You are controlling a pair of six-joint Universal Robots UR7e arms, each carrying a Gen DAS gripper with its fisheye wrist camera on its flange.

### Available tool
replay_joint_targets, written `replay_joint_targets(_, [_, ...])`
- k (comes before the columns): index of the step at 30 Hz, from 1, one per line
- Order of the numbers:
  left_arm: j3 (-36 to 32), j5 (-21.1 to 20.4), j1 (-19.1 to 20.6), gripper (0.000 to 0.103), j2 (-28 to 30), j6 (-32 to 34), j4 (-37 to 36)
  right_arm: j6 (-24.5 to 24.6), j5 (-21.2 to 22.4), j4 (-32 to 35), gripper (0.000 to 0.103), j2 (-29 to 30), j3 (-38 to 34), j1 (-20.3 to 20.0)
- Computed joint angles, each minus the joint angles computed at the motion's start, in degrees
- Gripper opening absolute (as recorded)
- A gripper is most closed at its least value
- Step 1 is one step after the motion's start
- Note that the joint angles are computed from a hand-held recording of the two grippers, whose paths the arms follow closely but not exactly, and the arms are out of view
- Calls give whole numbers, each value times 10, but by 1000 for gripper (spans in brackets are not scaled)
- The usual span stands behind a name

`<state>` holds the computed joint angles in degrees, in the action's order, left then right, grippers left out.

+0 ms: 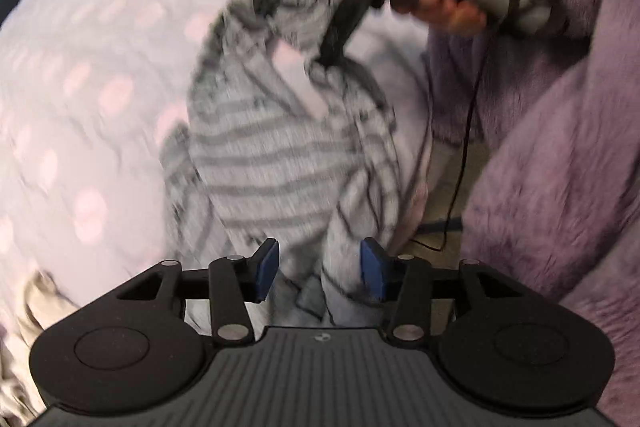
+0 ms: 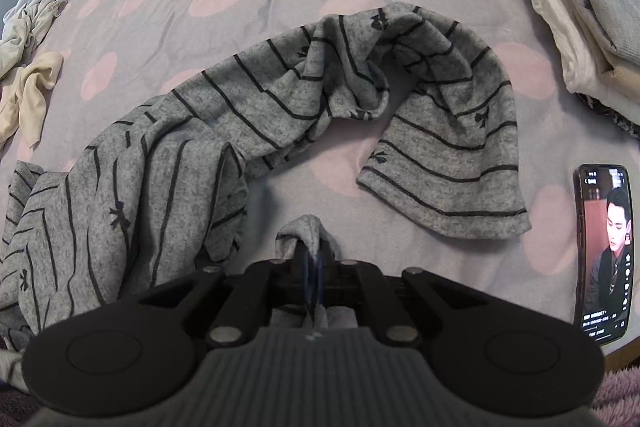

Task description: Fold clothes

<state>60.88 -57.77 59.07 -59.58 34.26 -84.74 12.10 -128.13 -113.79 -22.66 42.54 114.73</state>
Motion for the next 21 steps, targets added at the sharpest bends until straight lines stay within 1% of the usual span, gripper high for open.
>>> replay_joint_targets(2, [-21,-2,0,50,14,11,-22,-7,-1,-5,5,2,0,1])
replay_joint_targets(5, [-60,2,7,51,54,2,-50,-11,3,-8,5,4,-2,2])
replay_joint_targets(11, [-189,-48,38,53,158,-64,-6,-14,4,-10,6,8,-3,2])
replay_joint_targets(13, [-202,-40,44,53,180,-73,-5,-17,4,-11,8,11,-5,1])
replay_joint_targets(16, [-227,-26,54,53,214,-87,7,-23,4,-3,8,21,-17,0])
replay_joint_targets(21, [-204,15,63,53,227,-110,5,-30,16,26,8,41,-47,-3])
